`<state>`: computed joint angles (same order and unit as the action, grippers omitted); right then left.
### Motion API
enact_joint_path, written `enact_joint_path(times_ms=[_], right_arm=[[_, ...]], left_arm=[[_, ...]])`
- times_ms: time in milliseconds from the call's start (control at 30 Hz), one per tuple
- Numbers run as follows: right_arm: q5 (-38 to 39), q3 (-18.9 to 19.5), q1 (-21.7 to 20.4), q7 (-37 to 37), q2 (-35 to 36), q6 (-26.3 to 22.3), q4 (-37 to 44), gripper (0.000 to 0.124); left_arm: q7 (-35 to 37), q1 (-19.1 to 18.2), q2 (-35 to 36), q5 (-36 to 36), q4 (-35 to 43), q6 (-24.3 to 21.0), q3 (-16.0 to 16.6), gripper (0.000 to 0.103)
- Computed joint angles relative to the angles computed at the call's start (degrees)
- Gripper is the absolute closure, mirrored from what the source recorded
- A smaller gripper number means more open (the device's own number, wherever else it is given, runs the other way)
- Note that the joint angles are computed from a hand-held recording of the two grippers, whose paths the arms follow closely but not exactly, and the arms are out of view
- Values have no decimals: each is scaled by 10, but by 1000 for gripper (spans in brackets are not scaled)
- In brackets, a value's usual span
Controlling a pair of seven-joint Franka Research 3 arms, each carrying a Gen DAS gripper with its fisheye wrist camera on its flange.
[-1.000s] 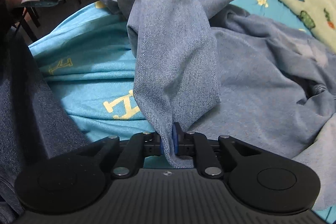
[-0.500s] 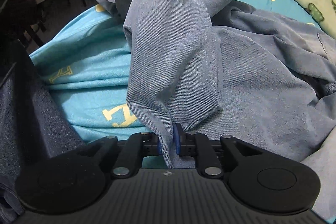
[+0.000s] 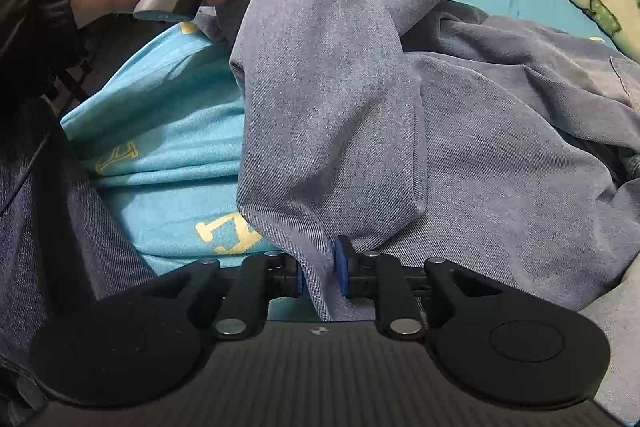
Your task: Fold clothes
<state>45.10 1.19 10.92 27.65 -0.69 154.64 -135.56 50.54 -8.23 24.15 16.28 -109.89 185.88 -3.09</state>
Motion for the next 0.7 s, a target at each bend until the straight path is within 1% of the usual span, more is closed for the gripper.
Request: enact_joint_path(times_ms=[67, 133, 200, 233, 267, 333, 367, 433, 467, 533, 567, 600, 633, 667, 700], right_arm=[[4, 0, 0, -5, 0, 2, -1, 105], [7, 0, 0, -7, 2, 1, 2, 105], [13, 0, -1, -10, 4, -1, 4, 105], [17, 0, -1, -11, 4, -3, 5, 105], [25, -1, -2, -12, 5, -7, 7, 105], [48, -4, -6, -13, 9, -20, 15, 105], [58, -4, -8, -15, 10, -26, 17, 105], [69, -4, -11, -19, 10, -32, 19, 105], [72, -3, -11, -22, 10, -33, 19, 105], [75, -2, -11, -28, 7, -30, 16, 105], [77, -1, -10, -31, 5, -29, 14, 104], [77, -1, -9, -32, 4, -27, 12, 104], [75, -1, -9, -31, 4, -27, 11, 104], [73, -2, -9, -29, 5, -28, 12, 104], [72, -2, -9, -28, 5, -28, 13, 104]], left_arm=[[-15, -25, -12, -6, -16, 22, 30, 96], [-27, -40, -34, -20, -43, 48, 51, 97], [-28, -63, -66, -45, -84, 77, 81, 98], [-24, -70, -86, -62, -109, 92, 89, 98], [-32, -56, -110, -72, -139, 107, 79, 98], [-77, 5, -155, -58, -191, 125, 29, 98], [-95, 23, -178, -58, -217, 134, 16, 98], [-78, 25, -228, -112, -270, 149, 10, 98], [-43, 25, -253, -168, -295, 152, -1, 98], [24, 48, -301, -274, -335, 148, -47, 98], [41, 66, -323, -312, -354, 143, -74, 98], [58, 93, -346, -352, -372, 134, -111, 98], [71, 126, -369, -386, -388, 121, -154, 98], [70, 152, -391, -402, -402, 109, -184, 98], [67, 161, -412, -412, -416, 97, -196, 98]])
